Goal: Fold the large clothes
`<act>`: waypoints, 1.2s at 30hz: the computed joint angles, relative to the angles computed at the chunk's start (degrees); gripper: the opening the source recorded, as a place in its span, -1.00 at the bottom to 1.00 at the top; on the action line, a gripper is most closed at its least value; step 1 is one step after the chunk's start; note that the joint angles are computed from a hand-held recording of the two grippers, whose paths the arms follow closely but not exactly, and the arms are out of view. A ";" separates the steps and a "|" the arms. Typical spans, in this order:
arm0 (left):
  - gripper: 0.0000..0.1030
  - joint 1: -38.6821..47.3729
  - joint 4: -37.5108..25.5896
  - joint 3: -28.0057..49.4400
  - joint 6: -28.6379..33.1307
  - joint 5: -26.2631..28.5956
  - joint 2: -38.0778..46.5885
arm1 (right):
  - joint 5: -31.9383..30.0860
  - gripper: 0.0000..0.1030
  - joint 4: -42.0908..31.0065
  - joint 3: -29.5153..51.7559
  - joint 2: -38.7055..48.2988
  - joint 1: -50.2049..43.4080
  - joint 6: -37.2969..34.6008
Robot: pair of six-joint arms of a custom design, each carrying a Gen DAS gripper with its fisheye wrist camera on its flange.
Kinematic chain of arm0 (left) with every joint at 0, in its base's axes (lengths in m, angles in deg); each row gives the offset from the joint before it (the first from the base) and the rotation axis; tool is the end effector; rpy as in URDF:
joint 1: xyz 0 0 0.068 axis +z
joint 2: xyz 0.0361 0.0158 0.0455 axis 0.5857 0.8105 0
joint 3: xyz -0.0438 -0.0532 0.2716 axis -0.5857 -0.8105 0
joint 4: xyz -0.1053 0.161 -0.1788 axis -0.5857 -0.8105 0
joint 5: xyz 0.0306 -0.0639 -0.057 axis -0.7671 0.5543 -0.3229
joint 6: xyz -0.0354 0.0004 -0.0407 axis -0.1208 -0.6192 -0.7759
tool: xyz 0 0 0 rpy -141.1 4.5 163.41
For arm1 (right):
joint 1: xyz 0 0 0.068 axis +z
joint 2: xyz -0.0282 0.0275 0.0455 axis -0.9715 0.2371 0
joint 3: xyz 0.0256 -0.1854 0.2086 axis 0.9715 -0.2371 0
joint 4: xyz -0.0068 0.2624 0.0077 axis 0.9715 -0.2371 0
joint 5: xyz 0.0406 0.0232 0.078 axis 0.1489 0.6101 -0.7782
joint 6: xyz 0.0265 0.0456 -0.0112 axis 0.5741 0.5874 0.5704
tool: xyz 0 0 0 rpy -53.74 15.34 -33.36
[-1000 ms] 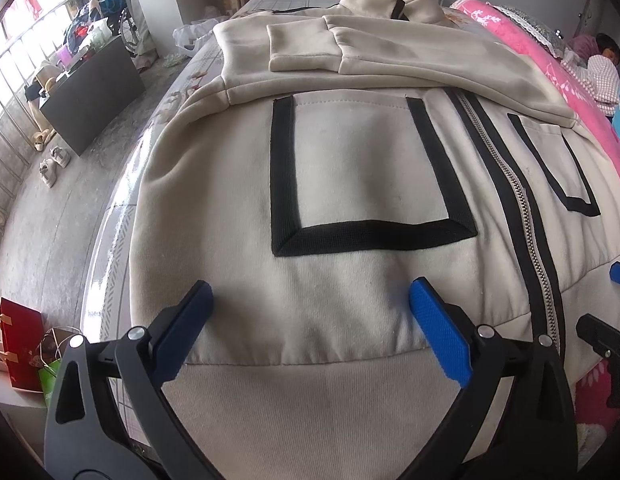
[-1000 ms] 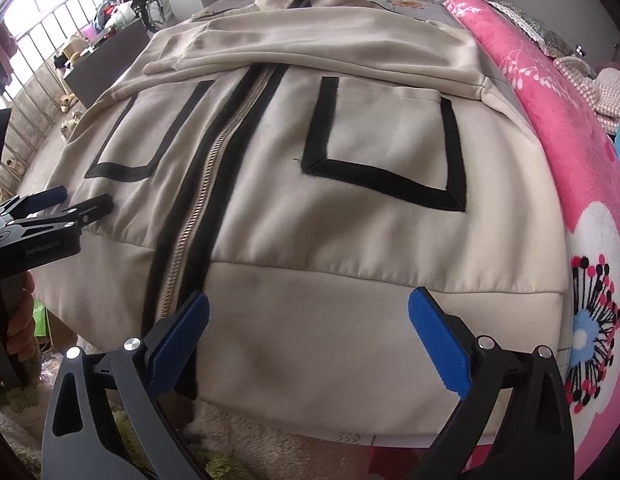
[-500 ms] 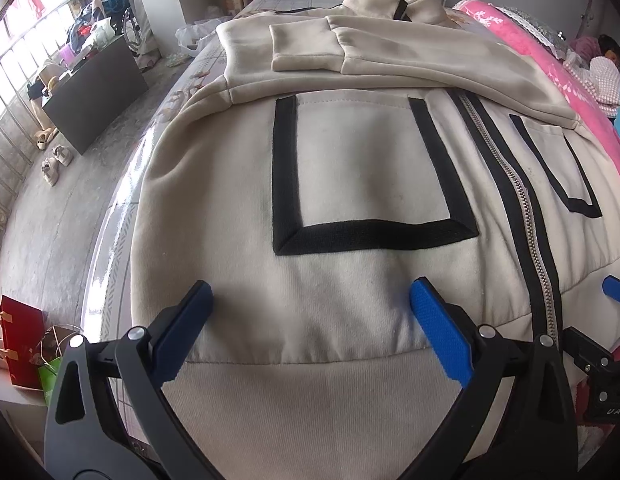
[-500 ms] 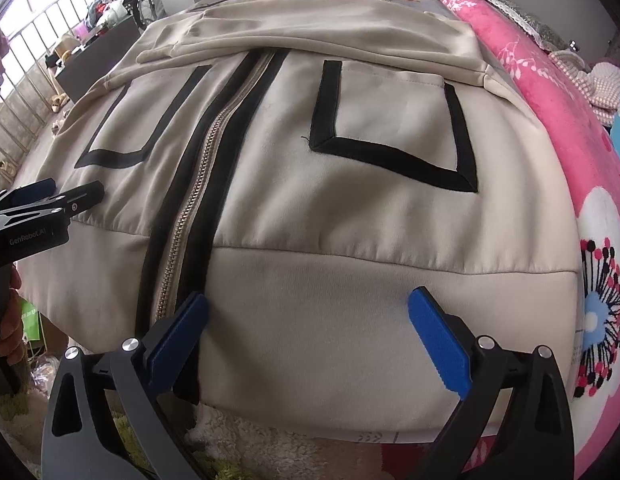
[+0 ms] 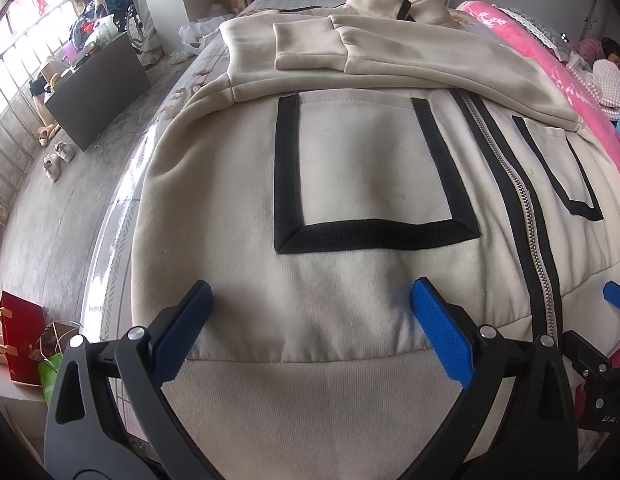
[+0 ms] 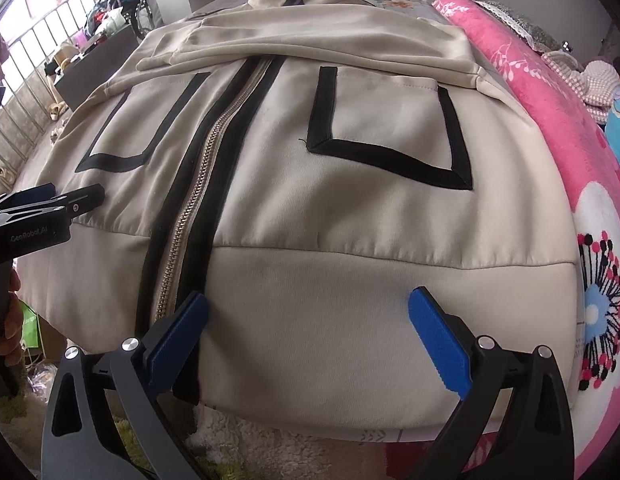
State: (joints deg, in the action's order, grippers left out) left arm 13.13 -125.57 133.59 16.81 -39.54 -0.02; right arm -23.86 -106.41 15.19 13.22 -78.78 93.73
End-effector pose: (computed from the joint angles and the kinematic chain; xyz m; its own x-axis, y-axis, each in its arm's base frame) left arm 0.2949 -0.1203 0.2806 -0.8587 0.2309 -0.4575 0.2511 0.9678 0.0172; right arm 0.1964 -0.0092 0.2730 -0.9039 0.1068 -0.4142 0.1109 0.9937 0.0140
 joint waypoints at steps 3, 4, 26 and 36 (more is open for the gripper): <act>0.87 0.10 -0.10 0.04 0.15 0.22 0.04 | 0.01 0.89 -0.01 0.00 0.05 0.07 0.37; 0.87 0.06 0.00 -0.04 0.12 0.16 -0.01 | 0.14 0.89 -0.01 -0.01 0.02 0.13 0.66; 0.87 -0.39 1.65 -1.53 0.08 -0.23 -1.09 | 2.25 0.89 1.93 -2.56 -3.08 1.81 4.52; 0.87 0.23 0.81 -0.35 2.06 1.00 -0.44 | 2.20 0.89 2.16 -2.60 -3.16 1.83 4.57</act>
